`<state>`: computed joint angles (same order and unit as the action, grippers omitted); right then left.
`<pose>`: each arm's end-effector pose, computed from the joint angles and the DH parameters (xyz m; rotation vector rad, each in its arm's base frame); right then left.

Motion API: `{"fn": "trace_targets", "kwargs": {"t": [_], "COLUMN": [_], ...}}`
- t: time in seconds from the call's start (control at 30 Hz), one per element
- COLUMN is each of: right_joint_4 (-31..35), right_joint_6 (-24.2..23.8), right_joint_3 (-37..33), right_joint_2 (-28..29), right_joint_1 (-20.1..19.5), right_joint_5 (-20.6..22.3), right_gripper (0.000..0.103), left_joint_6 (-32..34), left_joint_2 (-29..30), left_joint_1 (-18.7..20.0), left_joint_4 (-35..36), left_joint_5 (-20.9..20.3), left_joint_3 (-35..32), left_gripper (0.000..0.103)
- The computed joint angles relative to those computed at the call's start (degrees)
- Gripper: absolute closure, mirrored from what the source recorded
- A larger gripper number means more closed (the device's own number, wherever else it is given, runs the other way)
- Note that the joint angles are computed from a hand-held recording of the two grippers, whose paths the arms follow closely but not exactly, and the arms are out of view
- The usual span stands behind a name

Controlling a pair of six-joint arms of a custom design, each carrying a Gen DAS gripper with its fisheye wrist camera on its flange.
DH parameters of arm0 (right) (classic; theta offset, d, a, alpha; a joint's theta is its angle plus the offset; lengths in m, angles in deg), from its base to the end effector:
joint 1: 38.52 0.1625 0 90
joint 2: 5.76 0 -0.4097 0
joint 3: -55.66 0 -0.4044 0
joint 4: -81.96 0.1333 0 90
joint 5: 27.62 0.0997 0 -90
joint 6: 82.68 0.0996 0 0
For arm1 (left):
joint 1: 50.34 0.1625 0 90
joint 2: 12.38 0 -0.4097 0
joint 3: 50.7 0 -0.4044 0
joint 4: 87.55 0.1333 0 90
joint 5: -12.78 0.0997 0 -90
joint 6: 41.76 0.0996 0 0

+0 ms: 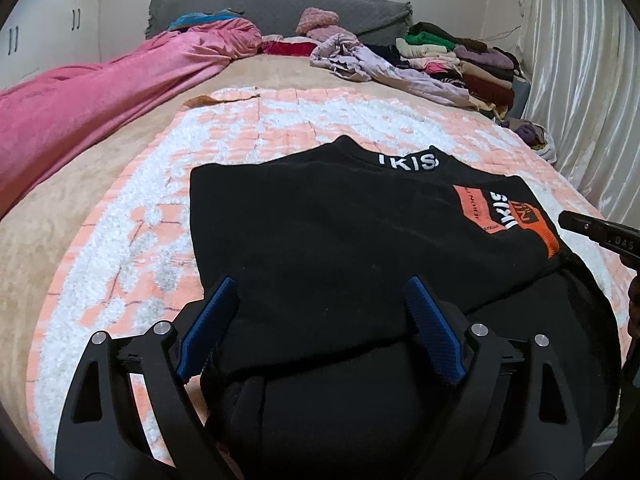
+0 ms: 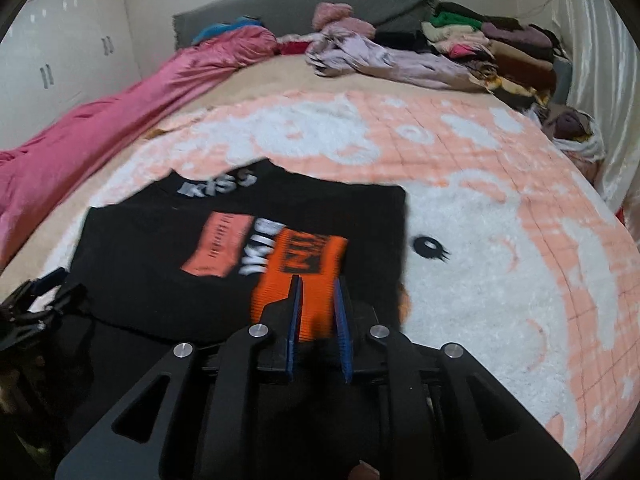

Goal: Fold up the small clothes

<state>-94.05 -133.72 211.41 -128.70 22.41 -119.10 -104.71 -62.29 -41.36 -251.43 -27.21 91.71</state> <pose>-0.0104 -0.2878 0.3074 0.4378 -2.3363 0.8913 -0.2836 -0.2570 -0.0206 0.5609 2.3532 -0.9476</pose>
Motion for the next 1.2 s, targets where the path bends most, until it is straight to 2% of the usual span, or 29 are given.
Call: {"fn": "trace_targets", "kwargs": {"t": [0.1, 0.23, 0.3, 0.4, 0.47, 0.63, 0.73, 1.1, 1.2], "right_joint_4": [0.3, -2.3, -4.5, -9.5, -12.2, -8.6, -6.5, -2.4, -1.6], "right_joint_6": [-0.6, -0.1, 0.0, -0.5, 0.4, 1.7, 2.1, 2.3, 2.4], "right_joint_3": [0.5, 0.8, 1.0, 1.2, 0.9, 1.1, 1.4, 2.1, 2.3], "right_joint_2": [1.1, 6.2, 9.1, 14.0, 16.6, 13.2, 10.4, 5.1, 4.2], "right_joint_1": [2.5, 6.1, 7.2, 8.4, 9.0, 7.0, 6.0, 4.6, 4.6], "right_joint_5": [-0.2, -3.0, -4.7, -8.2, -10.7, -7.7, -5.7, -2.8, -2.3], "right_gripper": [0.075, 0.074, 0.070, 0.069, 0.063, 0.062, 0.058, 0.050, 0.044], "left_joint_6": [-0.7, -1.2, -1.2, -1.2, -1.2, -1.6, -2.5, -6.8, -8.0], "left_joint_2": [-0.3, -0.4, -0.5, -0.4, -0.4, -0.7, -1.2, -4.4, -5.3], "left_joint_1": [-0.2, 0.1, 0.5, 0.7, 0.7, 0.7, 0.5, -0.5, -1.1], "left_joint_4": [1.3, 2.7, 2.9, 3.4, 3.7, 2.8, 1.9, 3.0, 4.3], "left_joint_5": [-0.2, -0.7, -1.1, -1.4, -1.3, -1.5, -1.4, -0.4, 0.1], "left_joint_3": [-0.1, -0.4, -0.5, -0.6, -0.8, -0.4, 0.3, 2.5, 2.9], "left_gripper": [0.022, 0.021, 0.021, 0.021, 0.021, 0.021, 0.021, 0.017, 0.014]}}
